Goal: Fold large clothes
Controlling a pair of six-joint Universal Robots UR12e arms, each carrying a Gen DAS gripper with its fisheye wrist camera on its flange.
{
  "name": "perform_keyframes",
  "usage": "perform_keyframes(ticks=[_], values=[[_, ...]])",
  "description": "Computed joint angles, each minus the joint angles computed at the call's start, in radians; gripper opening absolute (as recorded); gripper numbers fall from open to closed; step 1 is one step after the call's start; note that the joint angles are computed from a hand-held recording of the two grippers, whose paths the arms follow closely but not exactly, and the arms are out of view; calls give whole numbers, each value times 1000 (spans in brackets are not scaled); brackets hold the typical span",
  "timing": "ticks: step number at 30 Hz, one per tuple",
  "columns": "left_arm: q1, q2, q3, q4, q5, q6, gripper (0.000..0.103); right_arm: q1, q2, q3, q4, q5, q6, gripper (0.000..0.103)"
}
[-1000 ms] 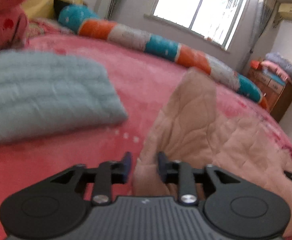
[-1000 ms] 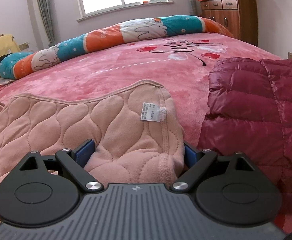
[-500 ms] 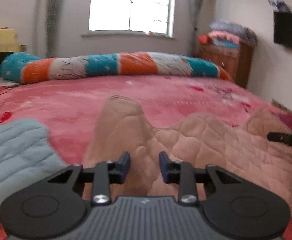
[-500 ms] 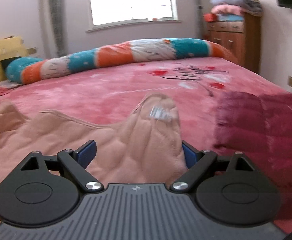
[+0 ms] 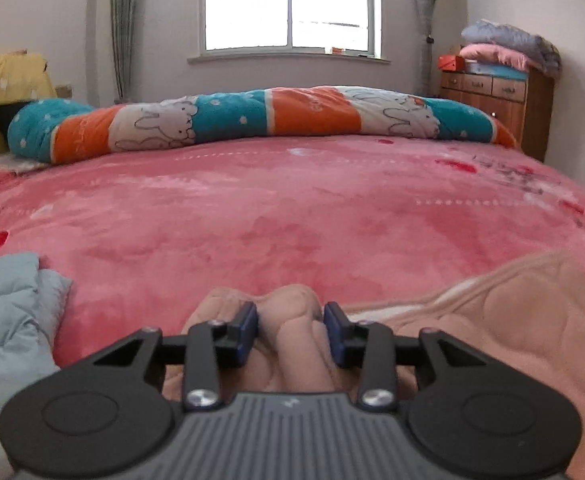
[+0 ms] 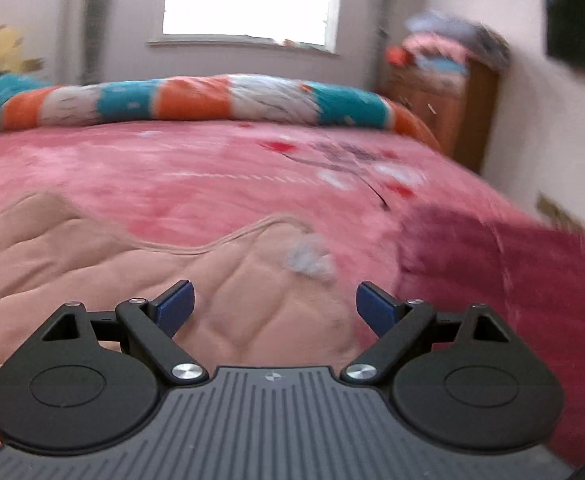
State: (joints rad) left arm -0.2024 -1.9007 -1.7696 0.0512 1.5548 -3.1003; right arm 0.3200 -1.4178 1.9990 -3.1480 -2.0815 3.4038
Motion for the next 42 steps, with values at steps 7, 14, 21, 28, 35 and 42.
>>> perform_keyframes(ticks=[7, 14, 21, 28, 35, 42], values=[[31, -6, -12, 20, -69, -91, 47, -53, -15, 29, 33, 93, 124, 103], [24, 54, -41, 51, -73, -139, 54, -75, -33, 43, 7, 156, 211, 103], [1, 136, -104, 44, -210, -152, 59, -32, -44, 48, -72, 17, 201, 103], [-45, 108, -68, -107, -260, -134, 59, -15, -46, 41, -116, 65, 69, 103], [-78, 10, 40, -106, -182, -176, 67, -42, -33, 28, -15, 165, 29, 103], [-83, -47, 63, -58, -145, -176, 67, -60, -22, 28, 10, 169, 58, 103]])
